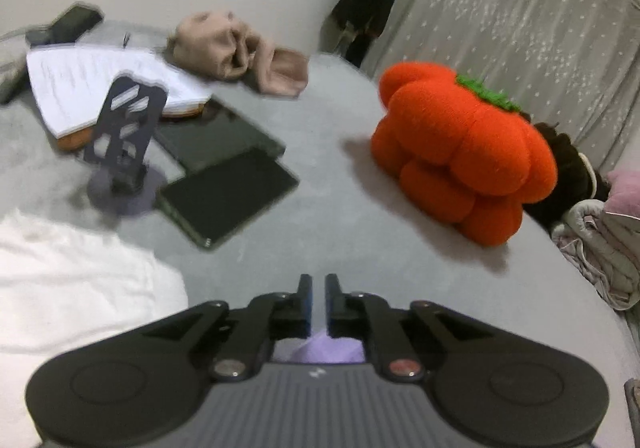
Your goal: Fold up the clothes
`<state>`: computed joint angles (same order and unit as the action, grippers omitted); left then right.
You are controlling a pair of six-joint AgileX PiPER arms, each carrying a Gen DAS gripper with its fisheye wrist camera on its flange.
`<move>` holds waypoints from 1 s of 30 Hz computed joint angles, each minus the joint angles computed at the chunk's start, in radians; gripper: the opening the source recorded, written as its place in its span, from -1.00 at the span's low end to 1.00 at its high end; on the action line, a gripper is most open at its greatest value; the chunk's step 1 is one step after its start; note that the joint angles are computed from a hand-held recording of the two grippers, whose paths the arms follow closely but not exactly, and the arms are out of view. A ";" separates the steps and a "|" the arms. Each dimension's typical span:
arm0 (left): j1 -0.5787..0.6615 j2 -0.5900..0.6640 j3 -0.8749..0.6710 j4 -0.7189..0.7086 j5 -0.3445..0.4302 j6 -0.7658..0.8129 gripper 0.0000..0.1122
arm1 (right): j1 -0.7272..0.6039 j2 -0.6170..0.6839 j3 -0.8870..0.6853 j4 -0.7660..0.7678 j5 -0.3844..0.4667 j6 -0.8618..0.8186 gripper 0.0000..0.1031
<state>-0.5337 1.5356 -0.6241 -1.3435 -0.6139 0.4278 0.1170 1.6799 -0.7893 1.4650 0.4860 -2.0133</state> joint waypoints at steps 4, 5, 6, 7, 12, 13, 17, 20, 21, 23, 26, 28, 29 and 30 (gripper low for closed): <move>-0.139 0.032 -0.078 -0.085 -0.096 0.160 -0.76 | -0.090 0.007 -0.055 -0.016 0.007 0.117 -0.70; -0.169 0.052 -0.105 -0.098 -0.113 0.197 -0.74 | -0.104 0.015 -0.070 -0.023 -0.012 0.148 -0.70; -0.181 0.069 -0.128 -0.097 -0.101 0.212 -0.70 | -0.115 0.030 -0.086 -0.045 -0.028 0.186 -0.70; -0.185 0.085 -0.148 -0.090 -0.076 0.216 -0.67 | -0.123 0.046 -0.096 -0.061 -0.034 0.207 -0.70; -0.158 0.239 -0.337 -0.105 0.162 0.336 -0.47 | -0.102 0.102 -0.139 -0.228 -0.070 0.364 -0.69; -0.160 0.276 -0.378 -0.136 0.197 0.380 -0.47 | -0.095 0.111 -0.147 -0.267 -0.076 0.400 -0.69; -0.196 0.386 -0.484 -0.277 0.237 0.597 -0.47 | -0.123 0.112 -0.171 -0.282 -0.034 0.436 -0.69; -0.179 0.411 -0.488 -0.368 0.298 0.691 -0.50 | -0.167 0.125 -0.202 -0.237 -0.026 0.428 -0.68; -0.171 0.416 -0.486 -0.370 0.307 0.696 -0.58 | -0.180 0.136 -0.219 -0.222 -0.021 0.430 -0.67; -0.176 0.426 -0.492 -0.365 0.283 0.708 -0.65 | -0.199 0.179 -0.271 -0.202 0.013 0.453 -0.42; -0.180 0.434 -0.493 -0.347 0.267 0.710 -0.65 | -0.199 0.232 -0.323 -0.149 0.023 0.455 0.27; -0.182 0.439 -0.499 -0.351 0.260 0.723 -0.65 | -0.190 0.263 -0.351 -0.163 0.031 0.465 0.27; -0.180 0.438 -0.499 -0.354 0.260 0.728 -0.65 | -0.188 0.278 -0.367 -0.183 0.036 0.483 0.27; -0.178 0.436 -0.499 -0.358 0.263 0.732 -0.65 | -0.193 0.283 -0.372 -0.197 0.052 0.487 0.27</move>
